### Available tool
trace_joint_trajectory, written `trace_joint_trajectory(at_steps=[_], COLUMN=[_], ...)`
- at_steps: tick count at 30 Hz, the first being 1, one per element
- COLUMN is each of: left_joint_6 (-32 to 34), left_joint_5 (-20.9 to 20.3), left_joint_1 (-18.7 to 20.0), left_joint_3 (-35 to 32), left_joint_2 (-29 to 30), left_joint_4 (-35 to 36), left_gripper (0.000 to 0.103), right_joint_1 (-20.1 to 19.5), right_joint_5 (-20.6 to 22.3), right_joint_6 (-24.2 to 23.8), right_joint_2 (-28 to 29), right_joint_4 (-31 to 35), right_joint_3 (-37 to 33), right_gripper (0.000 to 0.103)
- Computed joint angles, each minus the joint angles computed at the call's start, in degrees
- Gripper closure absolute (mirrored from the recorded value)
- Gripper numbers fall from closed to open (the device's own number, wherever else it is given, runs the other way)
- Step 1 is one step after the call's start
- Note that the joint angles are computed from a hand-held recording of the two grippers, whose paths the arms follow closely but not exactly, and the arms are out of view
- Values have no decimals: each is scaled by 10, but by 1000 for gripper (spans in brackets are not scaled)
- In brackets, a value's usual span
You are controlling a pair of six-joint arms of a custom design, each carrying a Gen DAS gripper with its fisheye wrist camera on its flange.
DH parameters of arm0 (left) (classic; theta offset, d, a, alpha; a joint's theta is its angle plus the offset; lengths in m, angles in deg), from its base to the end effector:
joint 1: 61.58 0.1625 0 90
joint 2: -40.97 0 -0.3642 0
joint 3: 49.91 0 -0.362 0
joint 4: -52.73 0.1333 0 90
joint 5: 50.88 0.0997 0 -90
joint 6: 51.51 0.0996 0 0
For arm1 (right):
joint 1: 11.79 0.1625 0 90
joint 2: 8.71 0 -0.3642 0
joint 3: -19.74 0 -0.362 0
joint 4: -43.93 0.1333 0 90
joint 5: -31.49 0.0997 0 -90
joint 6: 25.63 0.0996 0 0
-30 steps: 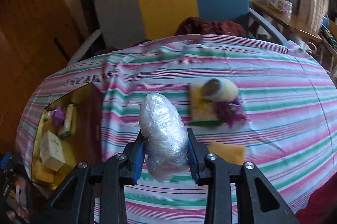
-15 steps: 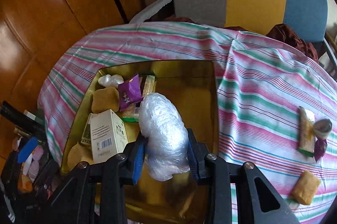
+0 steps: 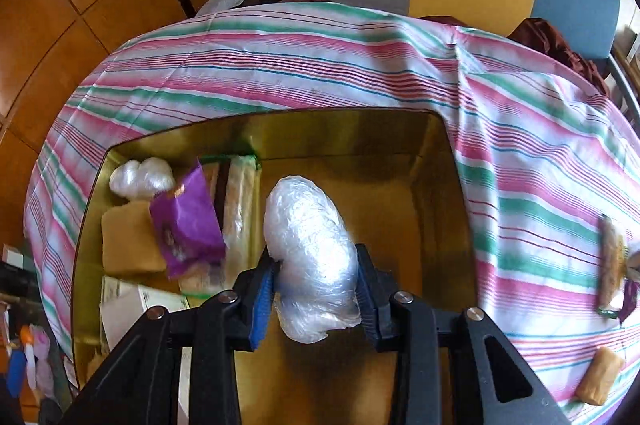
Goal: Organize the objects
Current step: 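Carry the clear plastic bundle into the tray and open the right gripper, then move both tools back toward the remaining items on the cloth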
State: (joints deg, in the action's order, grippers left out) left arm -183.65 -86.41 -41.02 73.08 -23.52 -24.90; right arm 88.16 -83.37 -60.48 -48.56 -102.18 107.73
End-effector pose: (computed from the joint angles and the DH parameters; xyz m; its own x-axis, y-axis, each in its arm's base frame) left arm -0.2281 -0.3145 0.0694 -0.5736 -0.6316 -0.5216 0.1766 0.5265 -0.8317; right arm 0.1993 -0.6071 0.0506 -0.6439 -0.6389 0.4209 -0.6569 0.7437 0.1241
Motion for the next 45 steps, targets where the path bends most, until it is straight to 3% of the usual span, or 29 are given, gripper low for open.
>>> trace_joint_trajectory(at_steps=[7,16,24,31,37,41,45], left_joint_6=[-4,12,68,154,238,306,358], left_joint_5=[-2,8,29,52,70,69,64], left_joint_1=[-1,-6,-6,7,21,29,37], left_joint_3=[3,-9,-42,-80,-119,-139,-156], left_joint_2=[-3,7,42,79,119,148,171], left_joint_4=[-1,-6,-32,-72,-121,-173,-209], left_gripper=[26,26,24,24,24,23,23], right_joint_1=[-7,-31,-83,-149,-194,-210,-213], right_joint_5=[43,87,105,99,97,128,147], right_joint_6=[-2,-80,-108,-74,-15,37,53], right_joint_2=[-21,-142,-225,-242,-209,-171,-137], right_joint_4=[12,-25,-34,-45,-23,38,66], right_joint_3=[8,106,121,56,-44,-118,-168], right_gripper=[58,58,57,57,57,48,40])
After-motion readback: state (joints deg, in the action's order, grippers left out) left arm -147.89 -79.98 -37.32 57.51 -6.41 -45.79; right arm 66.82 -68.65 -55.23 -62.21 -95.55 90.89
